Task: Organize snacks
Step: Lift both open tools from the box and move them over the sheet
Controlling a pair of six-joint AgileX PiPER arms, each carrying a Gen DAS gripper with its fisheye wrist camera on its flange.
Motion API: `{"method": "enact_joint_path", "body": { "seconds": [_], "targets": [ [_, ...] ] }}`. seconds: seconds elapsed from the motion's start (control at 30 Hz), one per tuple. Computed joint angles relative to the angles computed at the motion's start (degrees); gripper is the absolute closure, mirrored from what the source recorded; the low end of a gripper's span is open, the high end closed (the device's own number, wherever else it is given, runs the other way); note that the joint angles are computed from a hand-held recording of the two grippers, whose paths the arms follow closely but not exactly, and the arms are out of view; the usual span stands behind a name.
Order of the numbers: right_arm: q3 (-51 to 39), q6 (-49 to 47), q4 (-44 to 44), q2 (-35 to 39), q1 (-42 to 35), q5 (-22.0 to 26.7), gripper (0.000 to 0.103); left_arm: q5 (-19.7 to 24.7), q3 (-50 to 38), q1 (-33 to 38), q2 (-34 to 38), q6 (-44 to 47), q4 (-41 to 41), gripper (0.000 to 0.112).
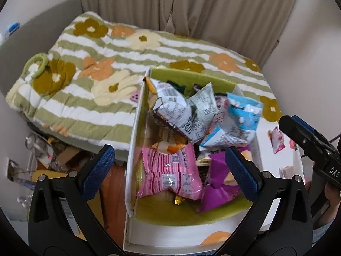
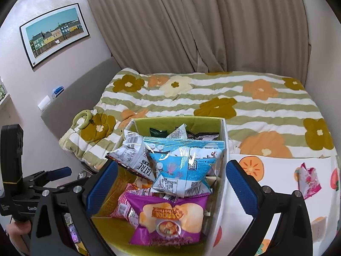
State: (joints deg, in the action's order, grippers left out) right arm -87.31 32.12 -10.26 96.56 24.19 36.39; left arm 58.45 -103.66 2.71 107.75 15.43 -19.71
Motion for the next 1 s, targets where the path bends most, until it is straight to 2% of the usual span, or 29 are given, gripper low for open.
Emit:
{"method": "enact_joint_path", "body": {
  "seconds": [0.17, 0.3, 0.43, 0.73, 0.87, 1.0],
  "targets": [
    [2.44, 3.17, -3.46, -4.07, 2.17, 1.92, 0.002, -0.88, 3.50, 0.18, -4.30, 2.43, -1.78, 0.010],
    [6.22, 11.61, -12.36, -8.58, 5.56, 3.56, 0.002, -1.39, 6.40, -0.22, -7.79, 5.15, -3.91, 0.010],
    [10.55, 17.87, -17.63, -13.75, 7.64, 5.82, 0.002, -2.08, 9.64, -1.11, -11.00, 7.88, -6.80, 0.010],
    [18.68, 32.46, -32.32, -24.79, 14.42, 19.03, 0.002, -4.05, 13.41, -8.19, -14.80, 8.39, -7.33, 0.010],
    [22.92, 33.59, -32.64, -30.31, 13.26, 21.74, 0.002, -5.03, 11.46, -14.44, -13.47, 4.81, -4.84, 0.010],
    [29.10, 27.74, -27.77, -37.60, 4.52, 20.81, 0.002, -6.79, 7.61, -22.89, -9.56, -1.07, -1.39, 0.010]
  ]
}}
